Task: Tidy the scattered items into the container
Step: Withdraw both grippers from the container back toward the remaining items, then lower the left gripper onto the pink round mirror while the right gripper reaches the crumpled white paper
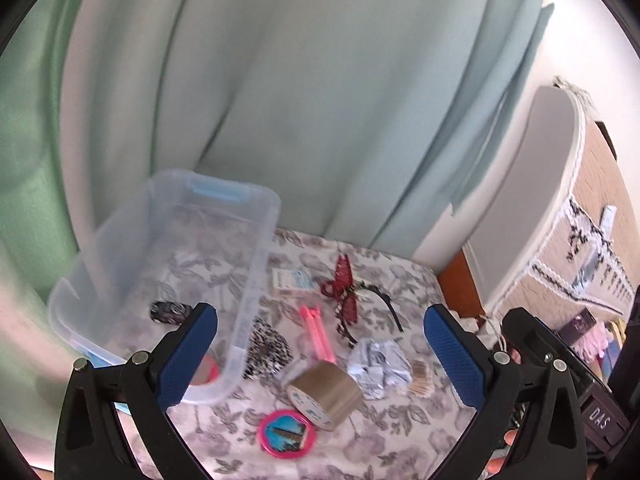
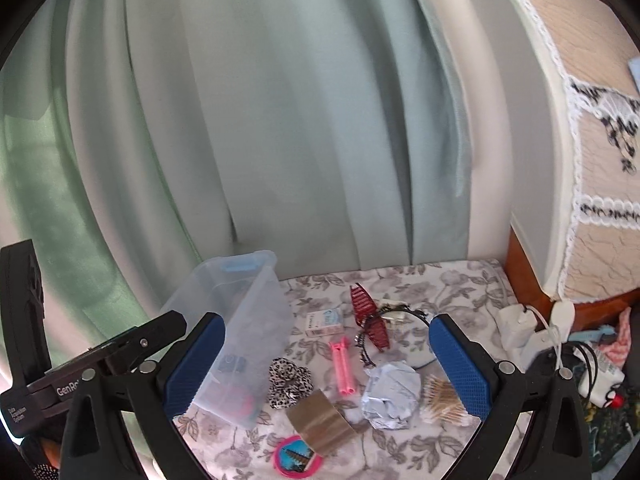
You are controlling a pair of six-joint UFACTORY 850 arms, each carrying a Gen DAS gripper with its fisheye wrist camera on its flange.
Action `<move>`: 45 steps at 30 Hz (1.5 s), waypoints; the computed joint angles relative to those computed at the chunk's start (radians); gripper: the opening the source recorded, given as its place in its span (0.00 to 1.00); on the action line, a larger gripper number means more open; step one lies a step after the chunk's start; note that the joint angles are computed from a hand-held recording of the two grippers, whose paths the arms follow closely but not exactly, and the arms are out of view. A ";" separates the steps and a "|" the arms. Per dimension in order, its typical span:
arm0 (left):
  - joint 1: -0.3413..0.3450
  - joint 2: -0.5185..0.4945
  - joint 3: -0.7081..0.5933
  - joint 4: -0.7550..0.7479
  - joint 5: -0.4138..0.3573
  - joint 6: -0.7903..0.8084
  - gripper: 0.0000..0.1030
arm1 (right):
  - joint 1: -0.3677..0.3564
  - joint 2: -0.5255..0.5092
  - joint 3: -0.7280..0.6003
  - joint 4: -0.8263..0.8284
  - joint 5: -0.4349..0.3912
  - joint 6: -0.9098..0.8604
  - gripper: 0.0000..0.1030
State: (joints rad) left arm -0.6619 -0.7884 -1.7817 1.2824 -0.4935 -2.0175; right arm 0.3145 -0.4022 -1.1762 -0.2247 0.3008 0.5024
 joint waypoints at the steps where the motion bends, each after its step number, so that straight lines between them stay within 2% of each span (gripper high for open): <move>1: -0.002 -0.007 -0.006 -0.005 0.005 0.011 1.00 | -0.011 0.001 0.009 -0.038 0.004 0.050 1.00; 6: -0.011 -0.038 -0.030 -0.039 0.038 0.084 1.00 | -0.054 -0.004 0.039 -0.058 -0.011 0.104 1.00; 8: -0.012 -0.056 -0.049 -0.079 0.062 0.138 1.00 | -0.072 -0.011 0.045 -0.137 -0.019 0.190 1.00; 12: -0.020 -0.122 -0.138 -0.317 0.050 0.434 1.00 | -0.106 -0.034 0.055 -0.308 -0.024 0.377 1.00; 17: -0.033 -0.228 -0.271 -0.612 -0.044 0.740 1.00 | -0.143 -0.067 0.062 -0.517 -0.038 0.620 1.00; 21: -0.041 -0.320 -0.390 -0.759 -0.160 0.907 1.00 | -0.160 -0.088 0.063 -0.626 -0.039 0.740 1.00; 23: -0.037 -0.337 -0.401 -0.830 -0.169 0.950 1.00 | -0.166 -0.098 0.060 -0.677 -0.033 0.795 1.00; 25: -0.029 -0.349 -0.404 -0.901 -0.174 0.987 1.00 | -0.167 -0.110 0.055 -0.721 -0.035 0.844 1.00; 29: -0.015 -0.395 -0.449 -0.997 -0.248 1.016 1.00 | -0.167 -0.136 0.038 -0.835 -0.030 0.959 1.00; 32: -0.002 -0.406 -0.440 -1.073 -0.254 1.025 1.00 | -0.162 -0.155 0.024 -0.913 -0.035 1.033 1.00; 35: 0.002 -0.418 -0.441 -1.076 -0.272 1.019 1.00 | -0.155 -0.174 0.007 -1.018 -0.038 1.123 1.00; 39: 0.001 -0.440 -0.459 -1.030 -0.296 0.973 0.93 | -0.139 -0.197 -0.017 -1.125 -0.038 1.205 1.00; 45: -0.005 -0.476 -0.497 -0.986 -0.336 0.938 0.92 | -0.119 -0.235 -0.065 -1.318 -0.038 1.372 0.98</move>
